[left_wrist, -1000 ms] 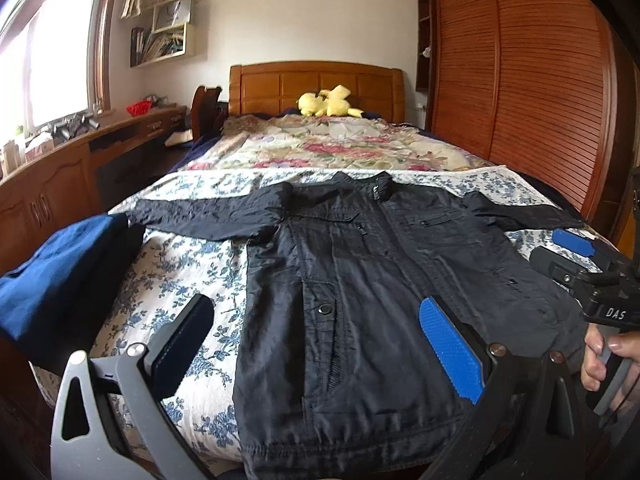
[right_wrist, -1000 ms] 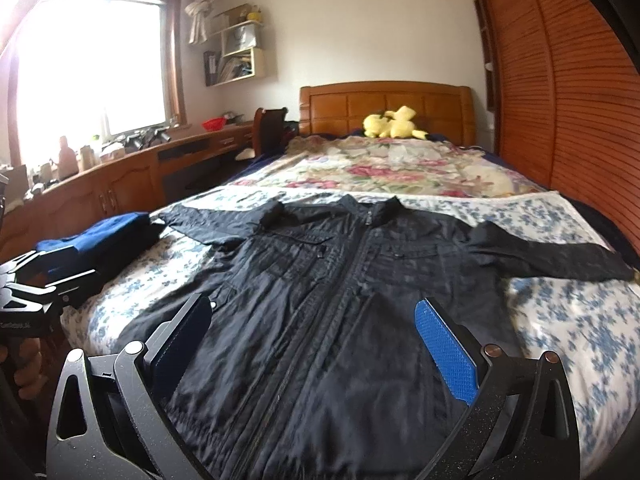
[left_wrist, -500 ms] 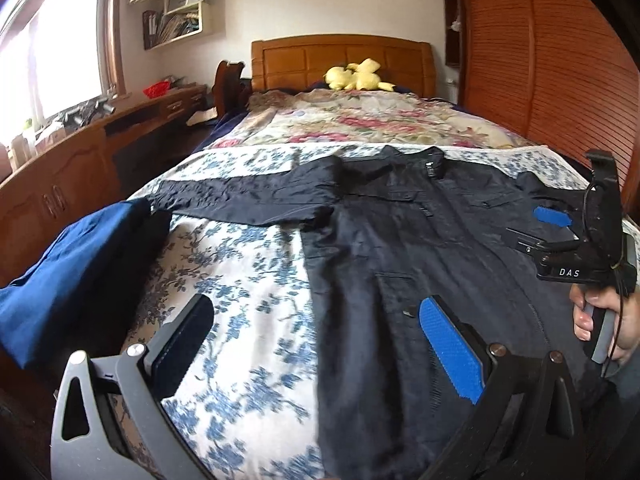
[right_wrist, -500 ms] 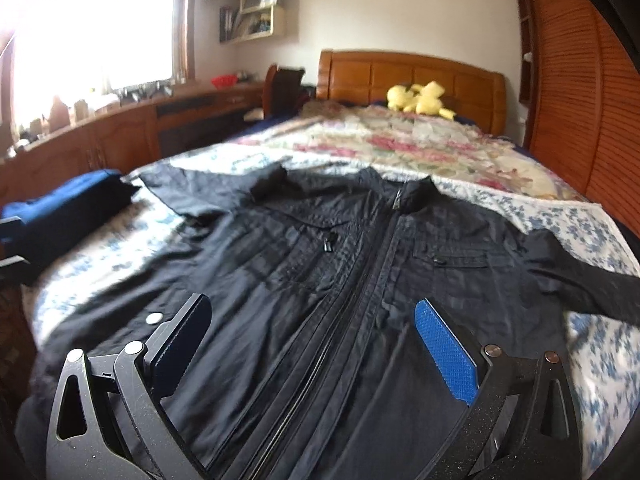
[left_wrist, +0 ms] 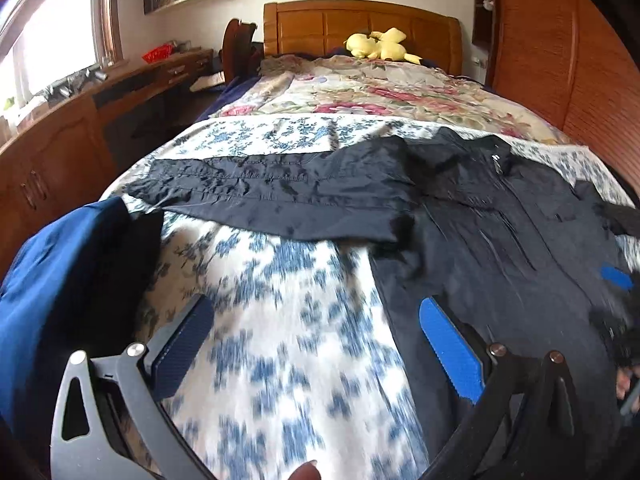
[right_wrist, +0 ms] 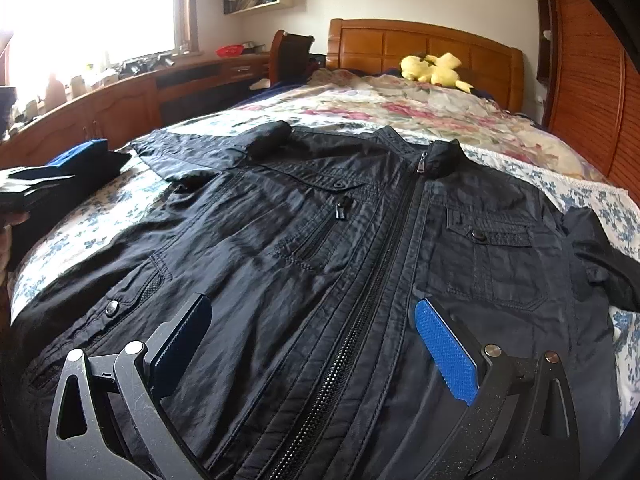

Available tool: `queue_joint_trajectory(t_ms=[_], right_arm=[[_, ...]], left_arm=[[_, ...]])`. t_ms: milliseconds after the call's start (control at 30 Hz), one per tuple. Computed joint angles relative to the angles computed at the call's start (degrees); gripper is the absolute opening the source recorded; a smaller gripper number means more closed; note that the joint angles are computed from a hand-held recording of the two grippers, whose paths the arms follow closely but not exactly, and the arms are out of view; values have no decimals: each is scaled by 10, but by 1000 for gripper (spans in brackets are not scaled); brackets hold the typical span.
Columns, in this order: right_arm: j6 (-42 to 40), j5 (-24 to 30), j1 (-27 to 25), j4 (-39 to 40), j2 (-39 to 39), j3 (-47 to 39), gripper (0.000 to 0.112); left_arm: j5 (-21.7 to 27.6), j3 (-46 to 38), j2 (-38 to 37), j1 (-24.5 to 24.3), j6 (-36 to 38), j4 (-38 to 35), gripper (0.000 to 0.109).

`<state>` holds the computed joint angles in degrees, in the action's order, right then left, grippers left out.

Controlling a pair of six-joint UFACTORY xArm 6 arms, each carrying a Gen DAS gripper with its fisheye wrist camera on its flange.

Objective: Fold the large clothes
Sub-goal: 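Move the left tool to the jacket sleeve cuff and close on it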

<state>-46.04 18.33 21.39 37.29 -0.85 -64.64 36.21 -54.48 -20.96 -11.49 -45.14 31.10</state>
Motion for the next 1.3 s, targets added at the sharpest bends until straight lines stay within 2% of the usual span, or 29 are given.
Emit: queue_joint_trajectory(t_ms=[167,333,533,600,800,900,933,967,1000,1033,1067,1133,1233,1300], right_arm=[[-1,-2,0,3,3,-2,103],[-4,-3,1,4,3,-2,103],[-4,-3,3,3,3,-1,103],[-8,1,1,11,4,-3,103],[-19,2,0,27,1,-2,103],[-22,3,0,31,1,-2,103],[-23,4,-1,32,1,-2,103],[-23,4,-1,33,0,-2,103],[-23,5,-1,33,0,-2,103],[-23,5,-1,33,0,-2,103],[-24,4,-1,34,0,-2,103],[-24,4,-1,34,0,-2,103],[-25,3,0,36,-1,-1,103],[-26,3,0,38,-1,-1,103]], left_arm=[[-51,-44,77,46,60,-76,102],[-68,-106,157,79,101,-142,95],[-68,-169,232,107,77,-205,88],[-77,-176,247,117,84,-261,88],[-42,-201,269,123,21,-222,85],[-18,-215,280,119,-4,-192,79],[-11,-221,284,117,-15,-174,71],[-8,-226,287,117,-22,-163,48],[-2,-234,294,116,-26,-154,35],[5,-245,301,115,-22,-158,12],[7,-252,306,117,-15,-168,1],[29,-278,317,111,-7,-172,0],[60,-311,313,87,-10,-125,0],[61,-322,303,70,2,-116,0]])
